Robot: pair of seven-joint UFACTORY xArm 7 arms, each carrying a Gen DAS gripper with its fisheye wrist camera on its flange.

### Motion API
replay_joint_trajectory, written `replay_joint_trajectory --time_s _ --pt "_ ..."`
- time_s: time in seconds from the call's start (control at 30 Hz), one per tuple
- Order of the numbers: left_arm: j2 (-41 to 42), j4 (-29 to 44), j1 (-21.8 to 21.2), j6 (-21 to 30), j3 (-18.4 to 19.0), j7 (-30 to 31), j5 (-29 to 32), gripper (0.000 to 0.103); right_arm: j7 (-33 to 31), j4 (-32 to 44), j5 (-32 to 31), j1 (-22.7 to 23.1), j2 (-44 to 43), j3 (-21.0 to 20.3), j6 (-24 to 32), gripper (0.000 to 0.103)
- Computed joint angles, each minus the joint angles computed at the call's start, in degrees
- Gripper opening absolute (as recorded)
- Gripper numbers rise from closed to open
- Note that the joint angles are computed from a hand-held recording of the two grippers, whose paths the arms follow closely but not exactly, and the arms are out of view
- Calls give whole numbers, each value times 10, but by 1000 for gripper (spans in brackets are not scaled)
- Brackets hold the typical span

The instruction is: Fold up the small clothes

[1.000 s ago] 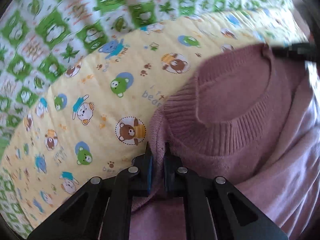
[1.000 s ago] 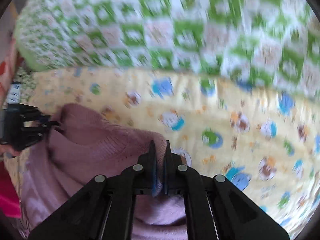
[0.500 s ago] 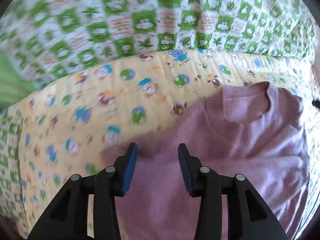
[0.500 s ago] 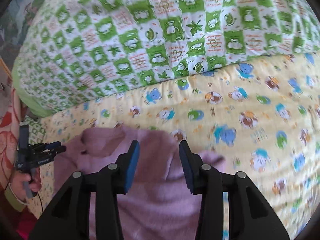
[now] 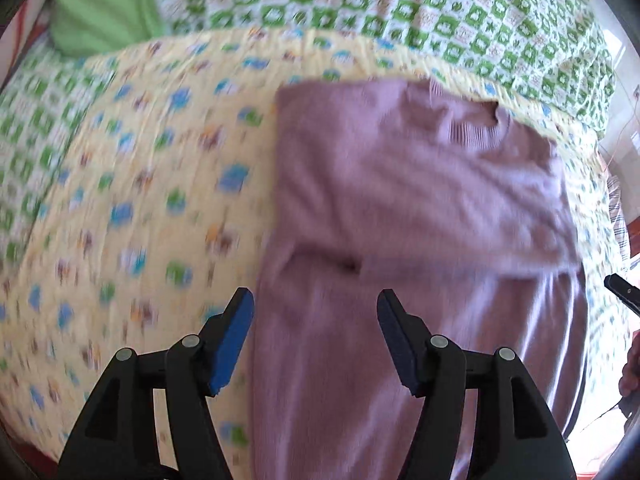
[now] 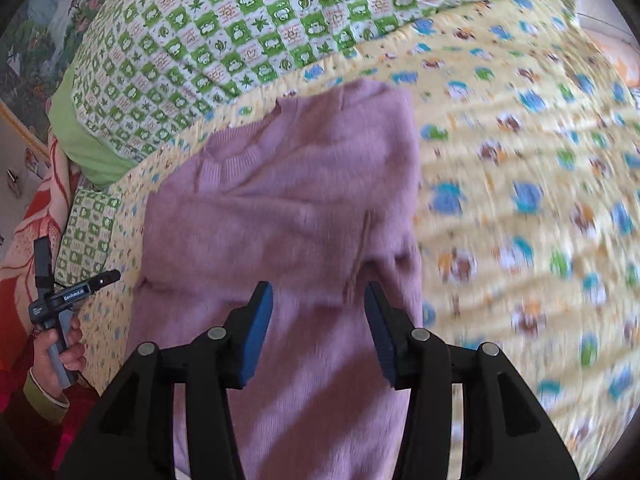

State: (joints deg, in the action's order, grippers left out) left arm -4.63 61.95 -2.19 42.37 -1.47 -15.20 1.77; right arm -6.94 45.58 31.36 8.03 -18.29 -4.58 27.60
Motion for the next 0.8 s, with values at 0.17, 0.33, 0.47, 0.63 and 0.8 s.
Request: replay_joint_trajectory --time_s 0.17,0.33,0.47,0.63,0.8 --pt "-91 -106 0 9 3 6 -17 66 48 -76 -20 -3 -77 17 -1 49" --pt "-152 -171 -4 14 7 31 -42 68 89 -147 -54 5 -154 22 4 49" --pt "-206 -218 -7 22 10 47 -54 70 132 -200 -78 6 -220 26 19 50" --pt "-268 -277 -9 33 12 60 -63 70 188 -259 -100 14 -302 37 44 50" --pt "-317 -318 -12 57 14 67 -74 70 232 -307 -116 30 -369 43 72 50"
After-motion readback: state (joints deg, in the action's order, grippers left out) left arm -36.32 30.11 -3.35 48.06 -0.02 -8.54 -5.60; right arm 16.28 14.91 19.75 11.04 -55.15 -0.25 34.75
